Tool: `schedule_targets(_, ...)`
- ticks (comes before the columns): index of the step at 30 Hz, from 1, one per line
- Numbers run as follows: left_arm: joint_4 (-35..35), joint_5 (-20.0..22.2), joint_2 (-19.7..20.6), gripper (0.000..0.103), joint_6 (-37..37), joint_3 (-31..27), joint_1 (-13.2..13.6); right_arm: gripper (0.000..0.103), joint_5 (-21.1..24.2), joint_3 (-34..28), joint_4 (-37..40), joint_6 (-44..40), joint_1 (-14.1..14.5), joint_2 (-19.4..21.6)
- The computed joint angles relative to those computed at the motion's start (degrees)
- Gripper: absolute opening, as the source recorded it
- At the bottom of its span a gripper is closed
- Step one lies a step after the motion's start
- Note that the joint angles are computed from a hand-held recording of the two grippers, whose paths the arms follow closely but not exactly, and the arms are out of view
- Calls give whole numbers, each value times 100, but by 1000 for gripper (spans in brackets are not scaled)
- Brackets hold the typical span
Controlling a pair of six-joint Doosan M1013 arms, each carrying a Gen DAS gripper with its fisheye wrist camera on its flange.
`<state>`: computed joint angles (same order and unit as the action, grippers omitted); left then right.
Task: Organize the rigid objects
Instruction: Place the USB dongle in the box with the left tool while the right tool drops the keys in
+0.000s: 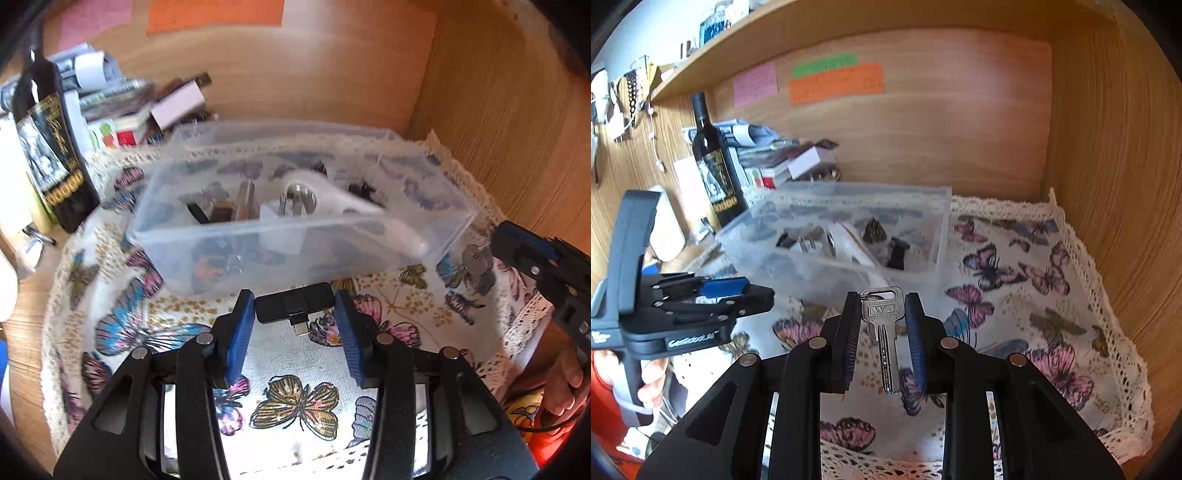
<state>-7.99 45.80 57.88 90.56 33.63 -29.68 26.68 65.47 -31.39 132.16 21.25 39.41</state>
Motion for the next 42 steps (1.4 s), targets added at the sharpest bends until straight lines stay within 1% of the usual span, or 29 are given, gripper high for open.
schedule_targets(3,-49,-424,-229,44,81,356,26,22,-83,-30,-155,178,7,-8)
schedule_targets(8,-103,-850,-408,44,59,592,71,22,-253,-130,-488,494,4,-4)
schedule_targets(12,-55,-1013,-414,44,-53,547,111,22,-360,-238,-888,802,2,12)
schedule_targets(16,-28,-1008,-315,44,-175,303,161,22,-439,-391,-1070,883,-11,65)
schedule_targets(18,-2,-955,-236,44,-236,155,179,22,-478,-493,-994,755,-17,117)
schedule_targets(21,44,-788,-73,44,-294,-152,201,22,-493,-698,-676,384,-29,234)
schedule_targets(24,76,-521,141,44,-300,-540,203,22,-446,-923,-98,-210,-50,384)
schedule_targets(27,133,-298,320,44,-292,-851,195,22,-337,-1164,699,-953,-86,549)
schedule_targets(30,176,-5,544,44,-280,-1249,185,22,-105,-1437,1440,-1658,-112,736)
schedule_targets(32,229,210,714,44,-290,-1557,175,22,91,-1608,1735,-1951,-120,850)
schedule_targets(35,252,484,943,44,-301,-1980,170,22,437,-1885,2050,-2255,-133,1036)
schedule_targets(40,274,866,1273,44,-321,-2625,167,22,931,-2243,2433,-2503,-179,1271)
schedule_targets(42,300,1077,1441,44,-337,-2967,164,22,1084,-2342,2443,-2504,-180,1330)
